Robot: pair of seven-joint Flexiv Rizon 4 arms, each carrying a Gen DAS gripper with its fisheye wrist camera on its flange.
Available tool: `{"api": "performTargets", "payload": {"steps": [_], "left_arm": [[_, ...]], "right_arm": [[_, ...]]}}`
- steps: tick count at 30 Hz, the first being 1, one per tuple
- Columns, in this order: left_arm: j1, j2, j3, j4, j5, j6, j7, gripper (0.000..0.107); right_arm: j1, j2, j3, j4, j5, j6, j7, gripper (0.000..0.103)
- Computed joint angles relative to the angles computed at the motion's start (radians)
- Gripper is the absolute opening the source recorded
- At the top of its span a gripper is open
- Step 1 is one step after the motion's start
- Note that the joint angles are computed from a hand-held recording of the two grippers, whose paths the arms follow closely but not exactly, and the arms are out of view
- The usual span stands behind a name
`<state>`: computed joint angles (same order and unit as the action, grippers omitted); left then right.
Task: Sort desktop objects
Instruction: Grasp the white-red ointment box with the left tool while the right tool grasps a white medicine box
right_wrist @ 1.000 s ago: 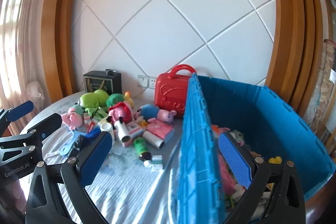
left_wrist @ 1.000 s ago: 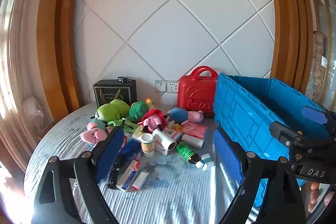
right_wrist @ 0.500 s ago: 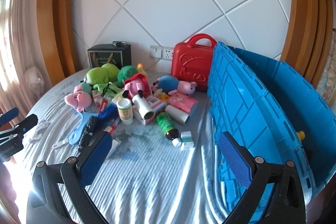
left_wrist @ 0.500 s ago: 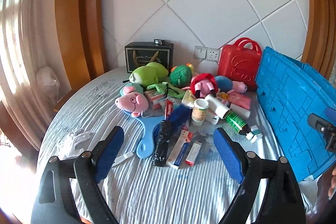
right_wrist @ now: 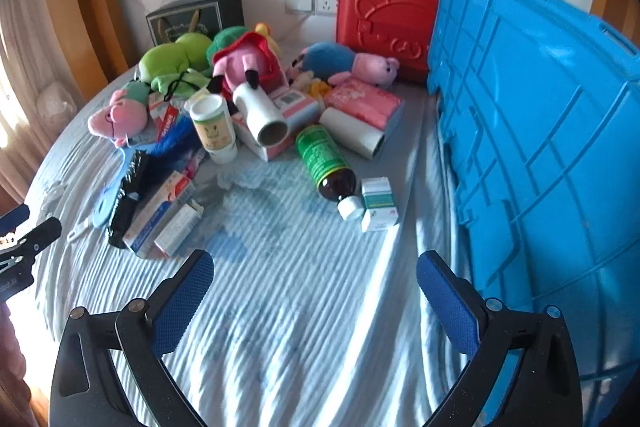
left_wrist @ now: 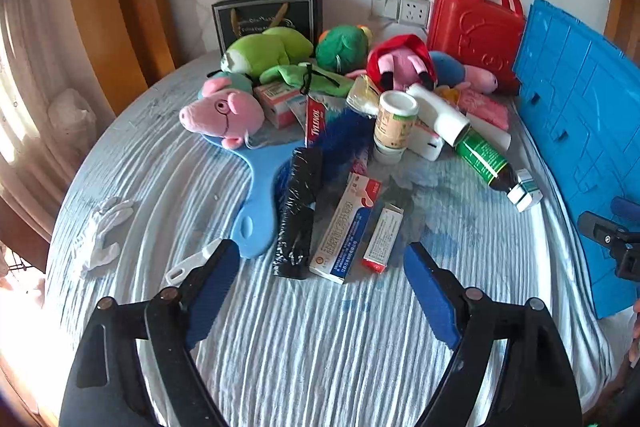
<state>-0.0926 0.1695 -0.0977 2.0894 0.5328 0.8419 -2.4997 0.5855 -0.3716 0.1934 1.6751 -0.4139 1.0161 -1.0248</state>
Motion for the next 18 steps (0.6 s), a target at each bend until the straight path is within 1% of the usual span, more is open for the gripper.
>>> {"api": "performTargets", "payload": {"steps": [2, 4, 6, 9, 11, 12, 13, 14, 15, 17, 18], "left_arm": [[0.002, -0.051, 0.022, 0.005, -0.05, 0.064, 0.049, 0.075], [0.002, -0.105, 0.05, 0.02, -0.116, 0.162, 0.125, 0.072], [0.005, -0.16, 0.063, 0.01, -0.149, 0.204, 0.201, 0.071], [0.01, -0.245, 0.085, -0.001, -0.232, 0.264, 0.359, 0.07], [0.02, -0.295, 0.097, 0.001, -0.303, 0.305, 0.472, 0.065], [0.026, -0.318, 0.102, 0.001, -0.334, 0.319, 0.521, 0.064], [0.032, -0.338, 0.106, 0.005, -0.367, 0.334, 0.573, 0.062], [0.042, -0.352, 0.103, 0.018, -0.413, 0.355, 0.636, 0.055], [0.048, -0.36, 0.103, 0.029, -0.447, 0.367, 0.688, 0.053], [0.056, -0.361, 0.097, 0.064, -0.505, 0.425, 0.796, 0.053], [0.058, -0.359, 0.092, 0.076, -0.534, 0.439, 0.846, 0.053]], "right_arm": [[-0.007, -0.024, 0.023, -0.022, 0.042, -0.024, -0.033, 0.103], [0.008, -0.04, 0.015, -0.037, 0.039, -0.05, -0.03, 0.103], [0.025, -0.054, 0.001, -0.048, 0.028, -0.065, 0.001, 0.103], [0.047, -0.081, -0.007, -0.077, 0.027, -0.104, 0.05, 0.103], [0.072, -0.106, -0.019, -0.104, 0.01, -0.142, 0.092, 0.103], [0.083, -0.12, -0.023, -0.117, 0.003, -0.153, 0.112, 0.103], [0.095, -0.136, -0.029, -0.133, -0.006, -0.166, 0.133, 0.1], [0.107, -0.152, -0.034, -0.149, -0.014, -0.179, 0.154, 0.095], [0.117, -0.168, -0.035, -0.168, -0.016, -0.191, 0.171, 0.093], [0.133, -0.203, -0.031, -0.206, -0.009, -0.21, 0.194, 0.089], [0.14, -0.219, -0.028, -0.225, -0.002, -0.216, 0.202, 0.089]]}}
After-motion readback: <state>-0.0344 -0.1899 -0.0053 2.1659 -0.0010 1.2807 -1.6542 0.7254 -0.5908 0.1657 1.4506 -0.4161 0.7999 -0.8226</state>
